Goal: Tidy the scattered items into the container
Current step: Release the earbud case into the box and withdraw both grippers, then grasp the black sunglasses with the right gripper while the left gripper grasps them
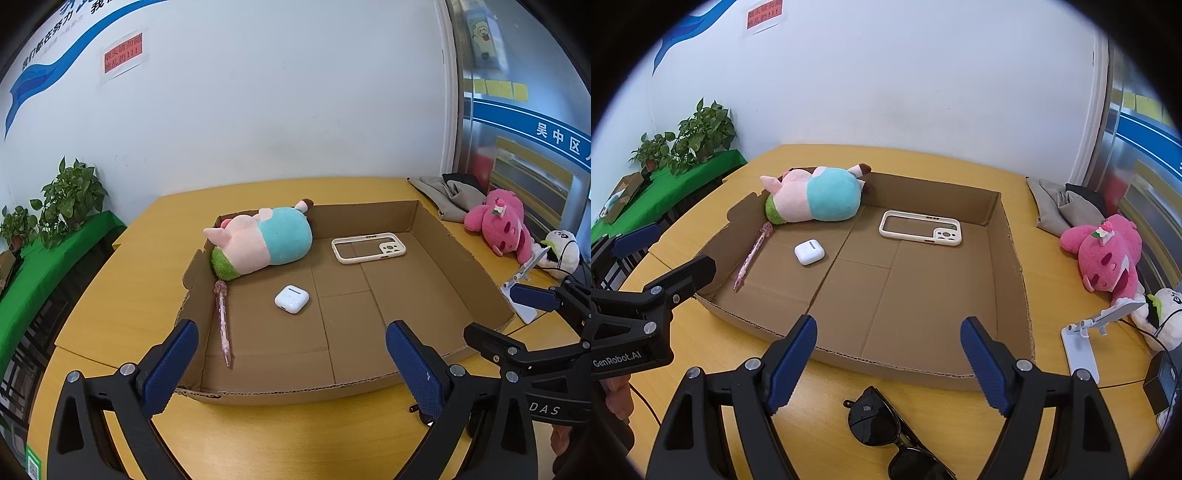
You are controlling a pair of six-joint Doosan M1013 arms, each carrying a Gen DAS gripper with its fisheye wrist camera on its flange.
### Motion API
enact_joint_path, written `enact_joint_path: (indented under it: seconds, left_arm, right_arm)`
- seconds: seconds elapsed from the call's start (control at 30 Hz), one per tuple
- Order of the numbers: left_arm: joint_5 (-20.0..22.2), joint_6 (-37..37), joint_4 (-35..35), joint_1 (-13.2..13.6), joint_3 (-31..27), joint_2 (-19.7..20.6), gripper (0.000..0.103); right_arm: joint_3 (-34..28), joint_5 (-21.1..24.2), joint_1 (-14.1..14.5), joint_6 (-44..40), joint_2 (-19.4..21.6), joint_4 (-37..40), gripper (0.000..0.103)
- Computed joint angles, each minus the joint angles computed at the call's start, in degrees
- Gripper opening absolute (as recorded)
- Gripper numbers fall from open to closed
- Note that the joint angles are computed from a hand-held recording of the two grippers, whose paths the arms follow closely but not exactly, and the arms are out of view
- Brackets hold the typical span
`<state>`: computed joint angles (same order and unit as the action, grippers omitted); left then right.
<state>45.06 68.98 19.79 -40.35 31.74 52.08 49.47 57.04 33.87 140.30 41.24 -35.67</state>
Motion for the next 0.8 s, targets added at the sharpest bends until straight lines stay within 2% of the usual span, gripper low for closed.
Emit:
enact_joint_path:
  seconds: [0.2, 0.43, 0.67, 0.8]
  left_arm:
    - [0.98, 1.77, -2.41, -0.06, -0.29, 0.33, 0.103]
    - [4.28, 8.17, -12.50, 0.32, -2.41, 1.86, 0.103]
    - [11.79, 15.40, -24.56, 1.03, -8.59, 5.94, 0.103]
    - [17.45, 15.51, -27.96, 1.22, -15.06, 9.89, 0.103]
  right_arm:
    - [2.25, -1.27, -0.22, 0.36, -1.13, 0.48, 0.080]
    - [8.99, -6.03, -1.34, 0.80, -4.51, 3.51, 0.080]
    - [18.85, -11.42, -2.37, -6.34, -8.76, 8.54, 0.080]
    - [22.58, -13.45, -3.65, -10.38, -9.72, 16.22, 0.080]
